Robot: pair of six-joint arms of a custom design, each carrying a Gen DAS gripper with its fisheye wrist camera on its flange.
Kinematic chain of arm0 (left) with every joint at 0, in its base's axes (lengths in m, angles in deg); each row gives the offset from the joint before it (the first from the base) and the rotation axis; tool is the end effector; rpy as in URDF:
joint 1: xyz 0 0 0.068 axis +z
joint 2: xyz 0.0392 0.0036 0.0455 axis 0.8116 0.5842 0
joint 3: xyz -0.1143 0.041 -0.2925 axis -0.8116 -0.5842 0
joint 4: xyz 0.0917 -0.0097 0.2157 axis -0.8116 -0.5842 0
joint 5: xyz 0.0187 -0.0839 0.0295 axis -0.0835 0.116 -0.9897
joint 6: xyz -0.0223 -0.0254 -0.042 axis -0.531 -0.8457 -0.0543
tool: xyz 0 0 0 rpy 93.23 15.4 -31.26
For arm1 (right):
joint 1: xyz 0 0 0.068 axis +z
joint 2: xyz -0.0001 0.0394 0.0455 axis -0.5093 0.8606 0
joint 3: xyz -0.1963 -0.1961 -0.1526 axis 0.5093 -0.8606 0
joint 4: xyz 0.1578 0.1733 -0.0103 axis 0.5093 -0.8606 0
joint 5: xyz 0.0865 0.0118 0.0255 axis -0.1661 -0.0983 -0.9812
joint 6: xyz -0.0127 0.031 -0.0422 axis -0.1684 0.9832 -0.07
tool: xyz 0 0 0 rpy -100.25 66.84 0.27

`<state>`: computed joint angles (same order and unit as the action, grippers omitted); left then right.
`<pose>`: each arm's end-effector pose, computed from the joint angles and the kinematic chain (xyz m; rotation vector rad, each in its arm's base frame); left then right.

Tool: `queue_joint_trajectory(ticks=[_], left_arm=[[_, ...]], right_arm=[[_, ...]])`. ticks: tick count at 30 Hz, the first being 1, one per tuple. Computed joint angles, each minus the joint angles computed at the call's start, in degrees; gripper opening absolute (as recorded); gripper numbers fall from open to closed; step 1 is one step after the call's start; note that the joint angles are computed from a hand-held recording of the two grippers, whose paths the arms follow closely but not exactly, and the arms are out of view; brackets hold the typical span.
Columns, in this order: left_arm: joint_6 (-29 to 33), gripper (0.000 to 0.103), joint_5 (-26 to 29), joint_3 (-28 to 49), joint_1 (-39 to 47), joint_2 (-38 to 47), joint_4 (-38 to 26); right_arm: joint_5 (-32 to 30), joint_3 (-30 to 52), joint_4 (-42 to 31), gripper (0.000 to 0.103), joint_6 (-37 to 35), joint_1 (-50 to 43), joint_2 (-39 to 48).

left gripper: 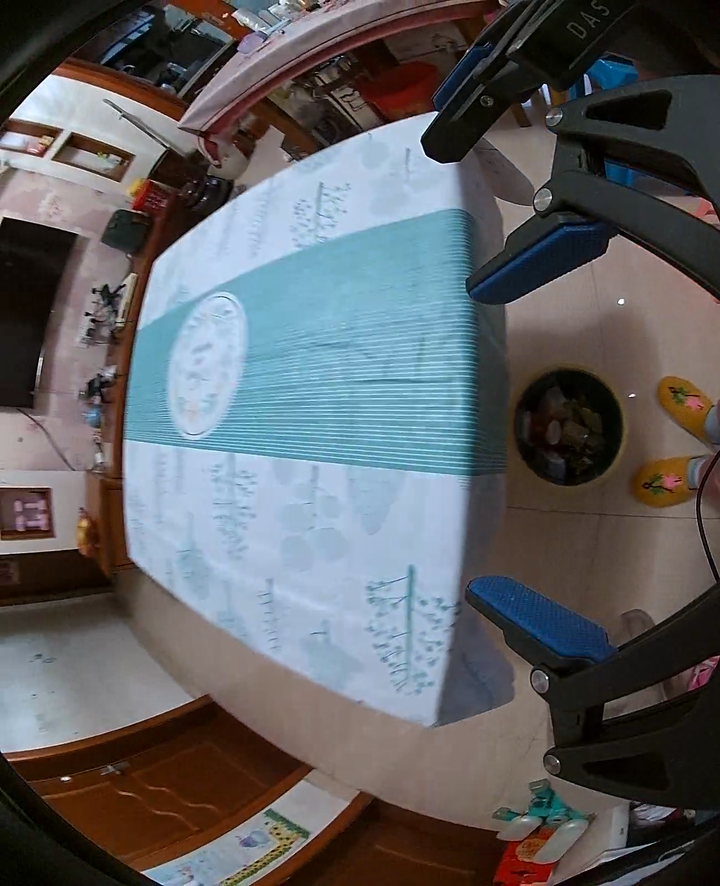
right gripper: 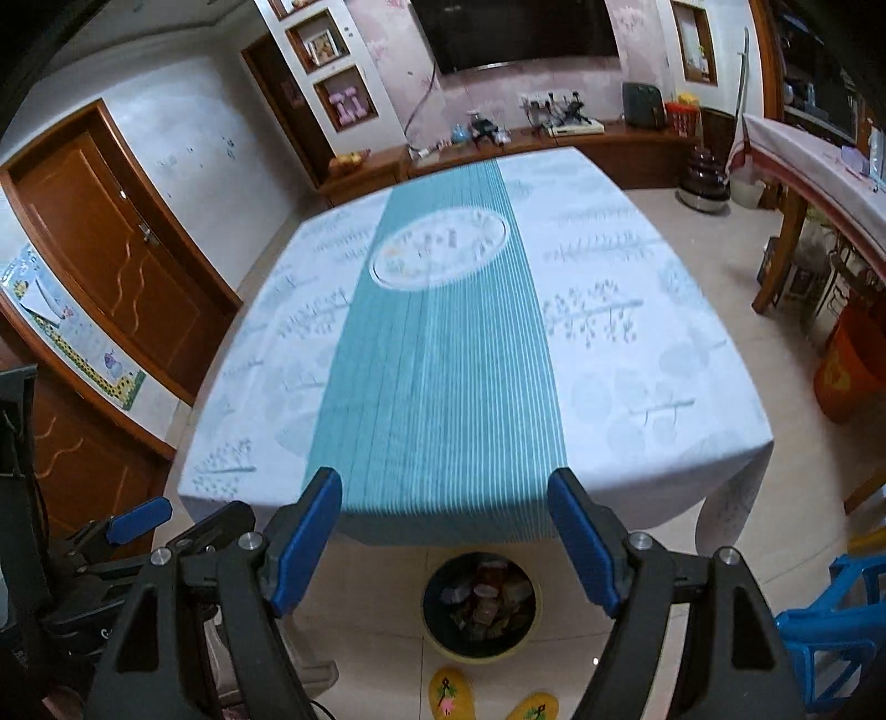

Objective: Collect trash

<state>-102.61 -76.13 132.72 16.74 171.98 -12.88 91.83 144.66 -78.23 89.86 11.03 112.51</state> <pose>0.2541 -0.1885 0.4503 0.3378 2.5931 -0.1658 0.1848 0.1457 0.4411 0.4683 2.4227 0.2188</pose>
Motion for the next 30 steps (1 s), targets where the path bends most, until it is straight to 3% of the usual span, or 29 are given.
queue_joint_trajectory(ticks=[6, 30], left_arm=[[0.09, 0.098, -0.50, 8.75, -0.17, 2.44, -4.26], [0.99, 0.098, -3.43, 14.91, -2.43, 4.17, -5.84]], right_arm=[[1.97, 5.43, -3.48, 0.077, -0.87, 0.90, 1.37], [5.41, 10.39, -6.91, 0.077, -0.62, 2.12, 1.87]])
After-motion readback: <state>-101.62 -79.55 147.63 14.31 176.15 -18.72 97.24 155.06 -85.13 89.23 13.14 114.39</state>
